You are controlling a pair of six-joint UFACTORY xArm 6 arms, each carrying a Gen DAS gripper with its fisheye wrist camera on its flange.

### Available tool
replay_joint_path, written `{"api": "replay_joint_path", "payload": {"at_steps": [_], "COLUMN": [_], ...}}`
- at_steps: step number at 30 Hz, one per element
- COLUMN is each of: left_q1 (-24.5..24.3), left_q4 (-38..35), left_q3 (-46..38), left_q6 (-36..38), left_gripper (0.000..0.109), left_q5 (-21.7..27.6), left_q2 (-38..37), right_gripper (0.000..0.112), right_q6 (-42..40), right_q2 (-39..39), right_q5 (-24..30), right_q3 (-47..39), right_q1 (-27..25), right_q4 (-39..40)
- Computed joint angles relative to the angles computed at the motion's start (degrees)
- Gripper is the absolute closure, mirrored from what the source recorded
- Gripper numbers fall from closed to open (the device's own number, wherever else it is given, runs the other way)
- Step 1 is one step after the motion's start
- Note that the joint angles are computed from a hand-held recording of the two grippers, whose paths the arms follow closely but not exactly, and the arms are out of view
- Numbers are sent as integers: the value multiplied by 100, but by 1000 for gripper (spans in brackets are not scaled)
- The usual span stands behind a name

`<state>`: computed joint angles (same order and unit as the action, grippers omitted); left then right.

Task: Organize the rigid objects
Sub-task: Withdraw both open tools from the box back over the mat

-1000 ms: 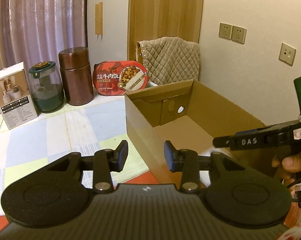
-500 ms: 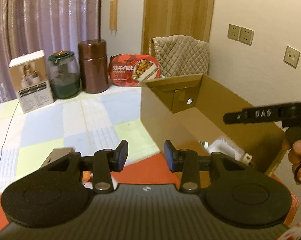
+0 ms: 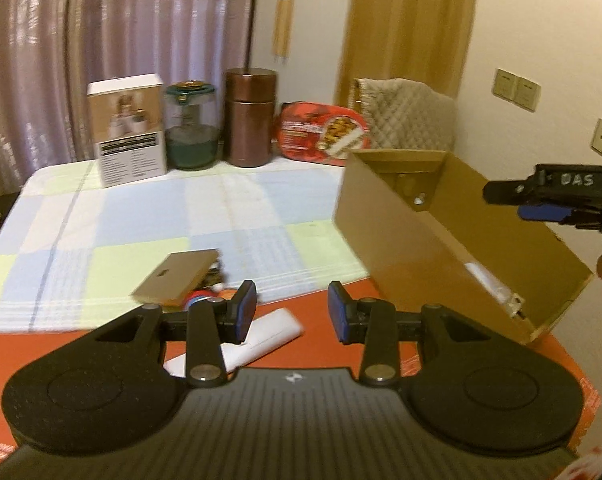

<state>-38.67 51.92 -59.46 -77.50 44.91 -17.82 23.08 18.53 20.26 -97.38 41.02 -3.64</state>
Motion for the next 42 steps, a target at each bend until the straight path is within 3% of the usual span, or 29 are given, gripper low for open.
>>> {"api": "replay_joint_path", "payload": {"at_steps": [7, 12, 18, 25, 28, 34, 38, 42], "left_q1": [59, 218, 392, 921, 1006, 1070, 1207, 1384], "left_q4": [9, -134, -307, -1097, -1339, -1420, -1355, -1517], "left_q3": [691, 1101, 1414, 1867, 1900, 1840, 1780, 1733], "left_q6": [-88, -19, 246, 1268, 1642, 2277, 2683, 3052], "left_gripper": [75, 75, 73, 73, 73, 73, 73, 69], "left_q5": [583, 713, 640, -180, -446, -871, -1253, -1643], "left_q2": [-747, -1172, -1421, -1443, -1316, -910, -589, -311], "right_gripper": [47, 43, 39, 38, 38, 39, 49, 50], "right_q6": [-923, -1479, -2180, -2347, -2203, -2130, -2093, -1996], "right_q2": [95, 281, 566, 1068, 1456, 2019, 2408, 2568], "right_q5": [-561, -546, -134, 920, 1443, 1981, 2330, 2531], "right_q3": [25, -177, -547, -1256, -1786, -2451, -2963, -3223], "right_q1": [402, 656, 894, 894, 873, 885, 910, 908], "right_q4": [693, 1126, 1694, 2098, 1814, 1615, 1385, 1250]}}
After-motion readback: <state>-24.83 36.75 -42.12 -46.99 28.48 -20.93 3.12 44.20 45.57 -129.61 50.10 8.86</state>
